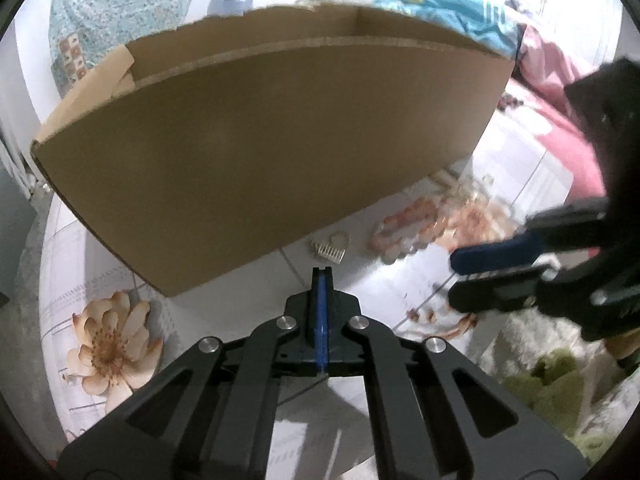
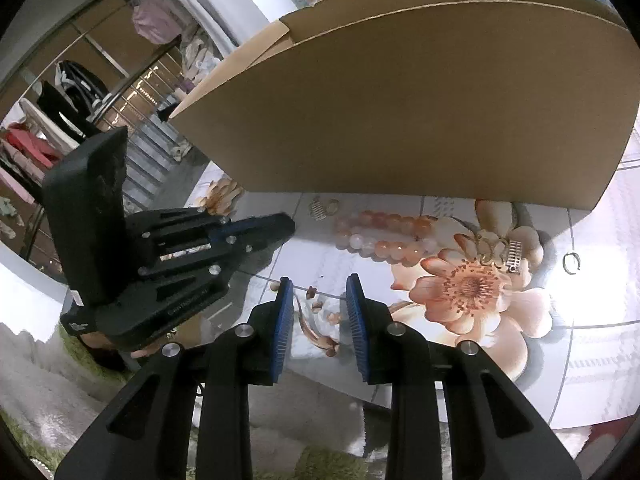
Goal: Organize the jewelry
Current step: 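Move both grippers out of the box down to the jewelry on the table, then close the left gripper on the small silver rectangular charm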
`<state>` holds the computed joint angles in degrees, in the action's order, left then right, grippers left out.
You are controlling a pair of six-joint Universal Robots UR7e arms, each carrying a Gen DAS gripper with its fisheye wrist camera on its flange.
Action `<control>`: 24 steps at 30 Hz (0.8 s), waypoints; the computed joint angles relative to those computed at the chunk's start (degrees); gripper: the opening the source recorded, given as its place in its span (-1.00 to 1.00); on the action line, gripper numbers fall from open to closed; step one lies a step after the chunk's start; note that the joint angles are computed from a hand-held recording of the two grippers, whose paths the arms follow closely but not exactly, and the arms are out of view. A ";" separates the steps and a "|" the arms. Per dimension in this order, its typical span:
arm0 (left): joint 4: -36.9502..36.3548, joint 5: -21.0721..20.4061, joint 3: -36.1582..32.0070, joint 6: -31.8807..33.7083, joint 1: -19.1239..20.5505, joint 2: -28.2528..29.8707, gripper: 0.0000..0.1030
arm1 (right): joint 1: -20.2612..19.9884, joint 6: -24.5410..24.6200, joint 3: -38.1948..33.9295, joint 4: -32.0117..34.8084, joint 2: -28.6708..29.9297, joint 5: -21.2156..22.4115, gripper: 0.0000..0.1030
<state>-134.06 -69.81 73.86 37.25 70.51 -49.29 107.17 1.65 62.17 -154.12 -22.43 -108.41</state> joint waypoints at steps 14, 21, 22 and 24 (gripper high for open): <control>-5.37 2.93 0.02 -0.37 -1.00 2.92 -0.71 | -0.37 0.67 1.21 -1.39 -0.56 0.13 -0.46; -5.45 2.56 0.89 1.02 -0.94 2.13 -0.80 | -0.17 0.77 2.54 -2.73 -1.26 -0.18 -0.46; -5.33 2.52 0.98 1.02 -0.83 1.91 -0.80 | -0.12 0.76 2.70 -2.90 -1.38 -0.25 -0.46; -5.23 2.61 1.18 0.95 -0.71 1.57 -0.80 | 0.05 0.75 2.98 -3.36 -1.46 -0.42 -0.46</control>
